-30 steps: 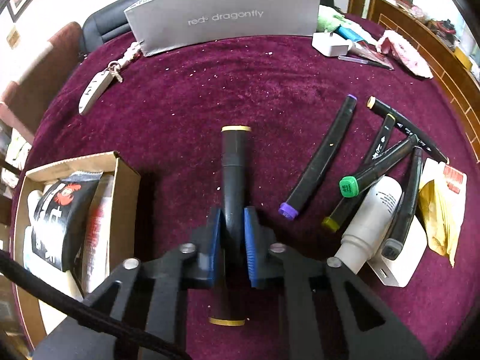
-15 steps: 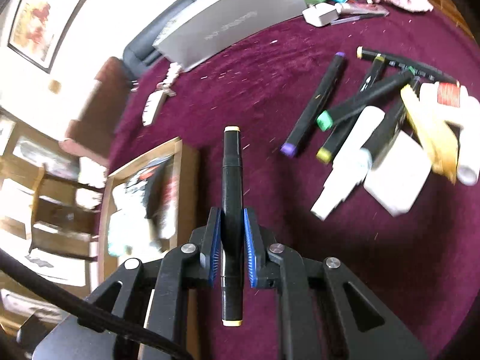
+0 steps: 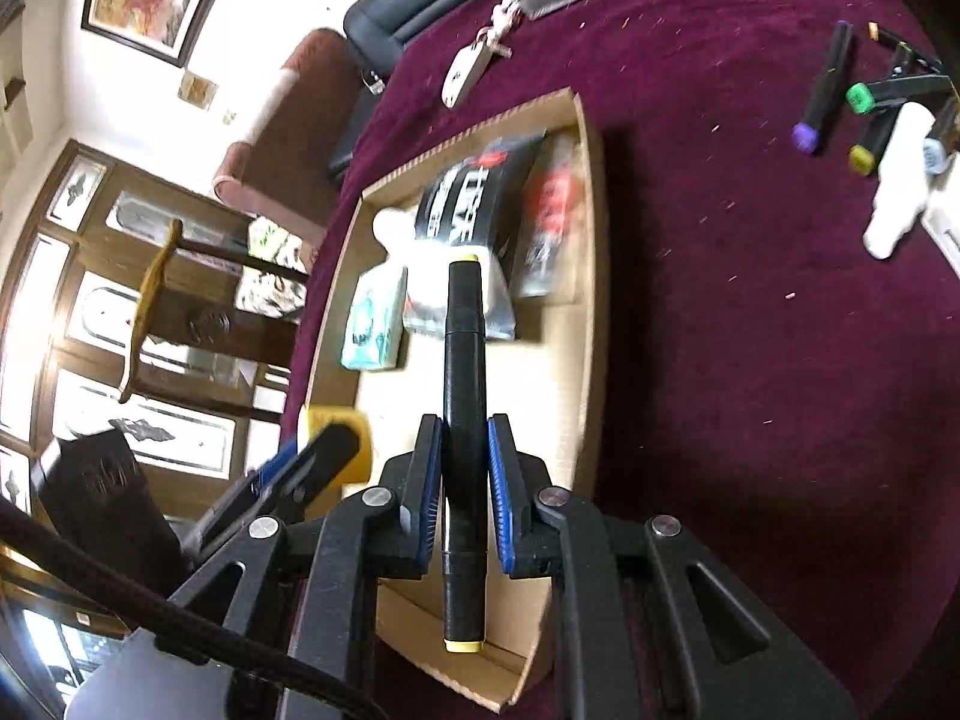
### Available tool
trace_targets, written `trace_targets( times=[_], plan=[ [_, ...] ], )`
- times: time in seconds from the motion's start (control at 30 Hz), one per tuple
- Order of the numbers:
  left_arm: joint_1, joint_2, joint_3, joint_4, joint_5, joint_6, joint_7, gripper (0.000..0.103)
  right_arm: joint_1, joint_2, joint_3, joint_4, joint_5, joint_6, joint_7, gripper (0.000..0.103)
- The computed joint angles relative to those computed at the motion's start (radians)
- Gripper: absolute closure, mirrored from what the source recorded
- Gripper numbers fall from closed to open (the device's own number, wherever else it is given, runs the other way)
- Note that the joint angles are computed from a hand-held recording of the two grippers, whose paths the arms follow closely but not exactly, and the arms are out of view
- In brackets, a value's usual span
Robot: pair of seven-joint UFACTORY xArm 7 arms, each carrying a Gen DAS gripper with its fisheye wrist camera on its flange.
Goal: Organize objects
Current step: 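Carry the tin over the tray while the right gripper grasps a black marker, then lower the tin and marker into the tray and open both grippers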
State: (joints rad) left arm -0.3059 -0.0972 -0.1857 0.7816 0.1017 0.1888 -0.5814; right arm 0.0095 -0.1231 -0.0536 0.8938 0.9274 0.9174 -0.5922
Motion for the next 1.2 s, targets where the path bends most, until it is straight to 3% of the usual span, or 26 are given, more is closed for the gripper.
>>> trace_targets(
  times=[0.27,0.43,0.53,0.73,0.9,1.1,1.2],
  plan=[
    [-0.012,0.076,0.011,0.052,0.000,0.021,0.015,0.069,0.050,0.015,0.047,-0.006,-0.076,-0.117,0.051,0.090],
    [-0.023,0.070,0.017,0.021,-0.077,-0.002,0.076,0.069,0.058,0.001,0.040,-0.036,-0.109,-0.134,0.043,0.090],
    [-0.015,0.063,0.013,0.015,-0.007,-0.001,0.018,0.069,0.063,-0.007,0.040,-0.052,-0.124,-0.144,0.057,0.090],
    [-0.012,0.047,0.011,-0.015,-0.005,-0.040,0.001,0.069,0.071,-0.032,0.036,-0.087,-0.165,-0.184,0.072,0.090],
    [-0.016,0.050,0.017,-0.025,-0.054,-0.051,0.029,0.064,0.079,-0.041,0.031,-0.096,-0.179,-0.195,0.080,0.089],
    [-0.063,0.034,0.037,-0.042,-0.314,-0.077,0.228,0.056,0.096,-0.081,0.021,-0.124,-0.138,-0.242,0.038,0.085],
    [-0.053,0.008,0.027,-0.055,-0.298,-0.073,0.209,0.056,0.108,-0.111,0.011,-0.139,-0.125,-0.260,0.013,0.078]
  ],
)
